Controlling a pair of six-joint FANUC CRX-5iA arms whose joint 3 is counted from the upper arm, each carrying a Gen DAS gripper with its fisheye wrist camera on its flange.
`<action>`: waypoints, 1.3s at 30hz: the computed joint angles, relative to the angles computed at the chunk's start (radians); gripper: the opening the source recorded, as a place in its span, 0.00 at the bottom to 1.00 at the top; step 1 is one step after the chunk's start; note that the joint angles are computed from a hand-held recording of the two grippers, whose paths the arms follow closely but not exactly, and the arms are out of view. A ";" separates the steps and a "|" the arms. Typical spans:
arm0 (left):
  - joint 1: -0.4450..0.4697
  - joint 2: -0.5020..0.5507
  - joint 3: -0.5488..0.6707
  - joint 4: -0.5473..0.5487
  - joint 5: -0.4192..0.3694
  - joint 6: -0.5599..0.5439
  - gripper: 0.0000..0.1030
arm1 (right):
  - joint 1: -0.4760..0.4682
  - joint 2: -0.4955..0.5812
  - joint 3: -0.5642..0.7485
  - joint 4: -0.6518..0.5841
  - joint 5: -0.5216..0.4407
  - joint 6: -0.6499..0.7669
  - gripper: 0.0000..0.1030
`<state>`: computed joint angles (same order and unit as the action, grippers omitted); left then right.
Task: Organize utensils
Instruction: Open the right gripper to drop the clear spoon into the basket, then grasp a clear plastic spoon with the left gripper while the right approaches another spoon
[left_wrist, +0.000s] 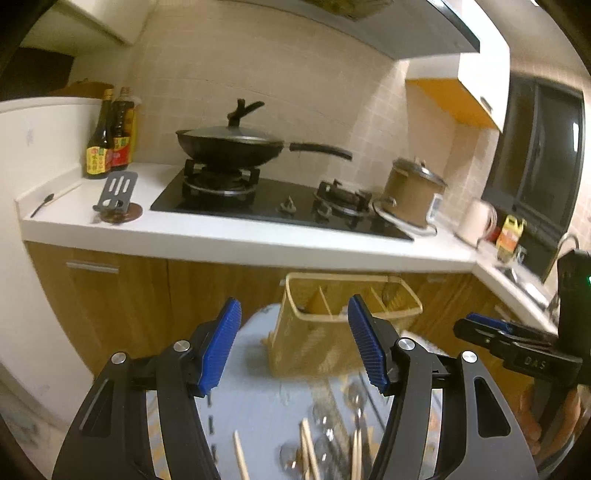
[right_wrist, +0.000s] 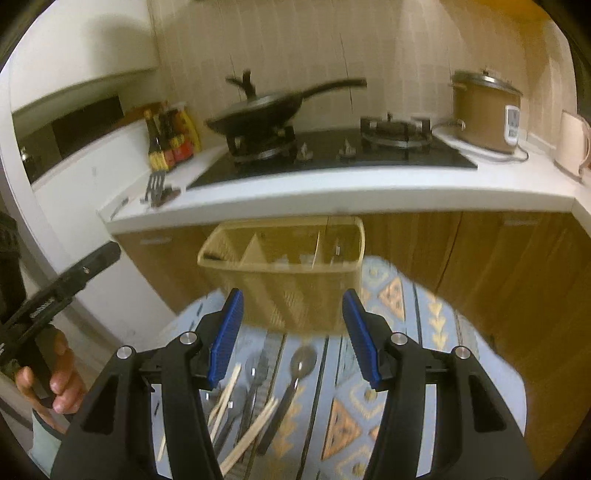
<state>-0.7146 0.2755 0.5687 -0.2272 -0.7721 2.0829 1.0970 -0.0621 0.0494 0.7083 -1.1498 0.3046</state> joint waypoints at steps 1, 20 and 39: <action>-0.005 -0.008 -0.012 0.003 -0.011 -0.015 0.57 | 0.007 0.006 0.006 -0.015 -0.019 0.005 0.51; 0.064 0.102 -0.094 0.319 -0.289 -0.209 0.55 | -0.081 0.053 -0.016 -0.413 -0.018 0.027 0.51; 0.010 0.266 0.134 0.156 -0.424 0.024 0.54 | -0.093 0.095 0.036 -0.414 -0.053 0.062 0.51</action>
<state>-0.7050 0.5413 0.7032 -0.0716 -1.1964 2.1066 1.0041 0.0326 0.0857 0.2940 -1.2026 0.3668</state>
